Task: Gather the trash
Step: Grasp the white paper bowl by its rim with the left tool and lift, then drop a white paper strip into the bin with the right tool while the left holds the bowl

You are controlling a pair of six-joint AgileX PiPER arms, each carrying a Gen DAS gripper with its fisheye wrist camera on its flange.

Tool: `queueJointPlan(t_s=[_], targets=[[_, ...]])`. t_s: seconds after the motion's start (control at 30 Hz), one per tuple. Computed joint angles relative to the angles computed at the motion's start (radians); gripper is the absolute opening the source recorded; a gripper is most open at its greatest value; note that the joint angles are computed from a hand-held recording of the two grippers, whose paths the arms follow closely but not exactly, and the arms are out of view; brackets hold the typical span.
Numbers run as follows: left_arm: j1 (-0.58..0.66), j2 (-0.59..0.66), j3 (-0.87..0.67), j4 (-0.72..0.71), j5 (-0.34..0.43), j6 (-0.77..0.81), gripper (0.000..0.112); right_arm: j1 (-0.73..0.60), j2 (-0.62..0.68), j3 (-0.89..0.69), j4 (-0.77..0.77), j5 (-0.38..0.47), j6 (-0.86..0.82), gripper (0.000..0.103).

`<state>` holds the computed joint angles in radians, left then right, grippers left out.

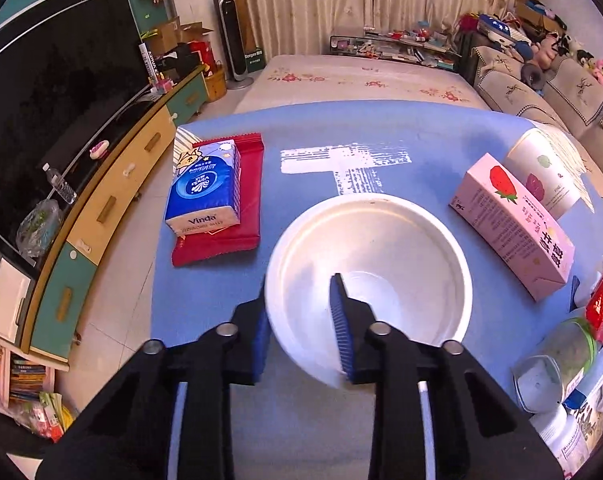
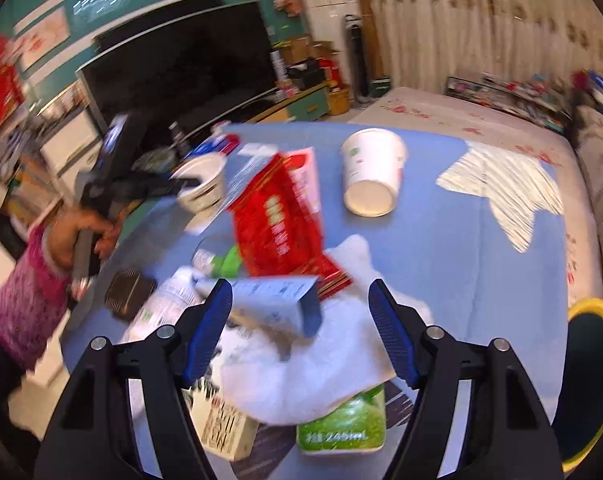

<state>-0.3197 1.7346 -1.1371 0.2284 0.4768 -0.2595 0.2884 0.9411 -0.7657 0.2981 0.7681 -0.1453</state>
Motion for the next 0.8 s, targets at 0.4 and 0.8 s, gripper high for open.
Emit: queueJointPlan(t_s=[0.4,0.8], targets=[[-0.077,-0.186,0.121,0.071,-0.043,-0.071,0.007,-0.015,0.082,-0.021,0.079,0.007,-0.197,0.067],[-0.279,-0.534,0.241,0.412,0.148,-0.433,0.007,-0.156,0.096,-0.022,0.329,0.138,-0.381,0.014]])
